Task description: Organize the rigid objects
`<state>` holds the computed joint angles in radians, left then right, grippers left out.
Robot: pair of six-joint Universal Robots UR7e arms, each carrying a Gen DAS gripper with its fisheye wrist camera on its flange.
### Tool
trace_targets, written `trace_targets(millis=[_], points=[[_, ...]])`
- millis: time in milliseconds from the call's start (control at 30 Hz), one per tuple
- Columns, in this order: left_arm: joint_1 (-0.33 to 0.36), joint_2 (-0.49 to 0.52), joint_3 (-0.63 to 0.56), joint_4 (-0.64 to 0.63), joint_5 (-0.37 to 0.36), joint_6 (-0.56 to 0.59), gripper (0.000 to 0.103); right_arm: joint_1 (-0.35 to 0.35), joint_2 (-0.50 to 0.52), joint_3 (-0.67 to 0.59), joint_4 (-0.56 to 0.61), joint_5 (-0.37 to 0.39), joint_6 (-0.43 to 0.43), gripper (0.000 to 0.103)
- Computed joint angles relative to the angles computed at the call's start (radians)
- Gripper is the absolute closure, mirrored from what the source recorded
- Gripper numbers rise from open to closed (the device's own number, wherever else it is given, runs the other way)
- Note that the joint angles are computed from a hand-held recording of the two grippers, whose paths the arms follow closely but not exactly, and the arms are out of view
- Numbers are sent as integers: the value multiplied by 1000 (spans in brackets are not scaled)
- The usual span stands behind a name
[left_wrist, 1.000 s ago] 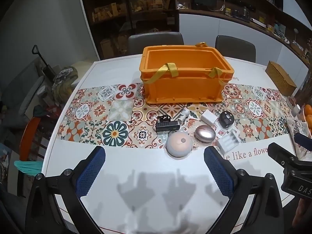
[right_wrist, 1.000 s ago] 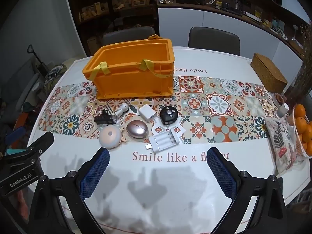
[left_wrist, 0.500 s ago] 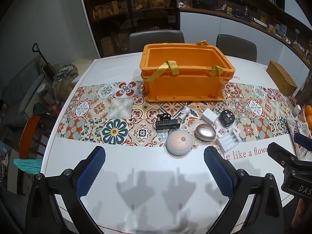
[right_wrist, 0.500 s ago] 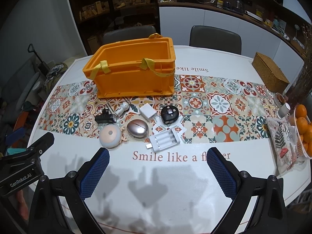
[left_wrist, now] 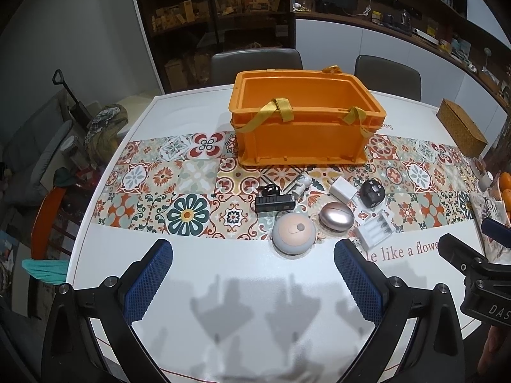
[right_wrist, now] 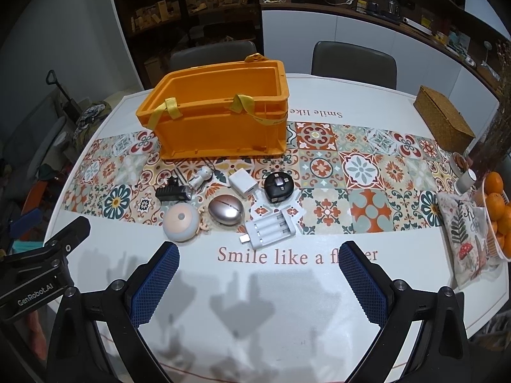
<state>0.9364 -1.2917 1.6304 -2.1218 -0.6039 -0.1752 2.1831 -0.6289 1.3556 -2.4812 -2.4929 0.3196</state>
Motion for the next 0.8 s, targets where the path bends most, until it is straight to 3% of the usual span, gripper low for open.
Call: trace_targets(millis=[800], points=[[5, 4, -3, 4, 1, -1, 0, -2, 1, 1, 0, 8, -4, 2]])
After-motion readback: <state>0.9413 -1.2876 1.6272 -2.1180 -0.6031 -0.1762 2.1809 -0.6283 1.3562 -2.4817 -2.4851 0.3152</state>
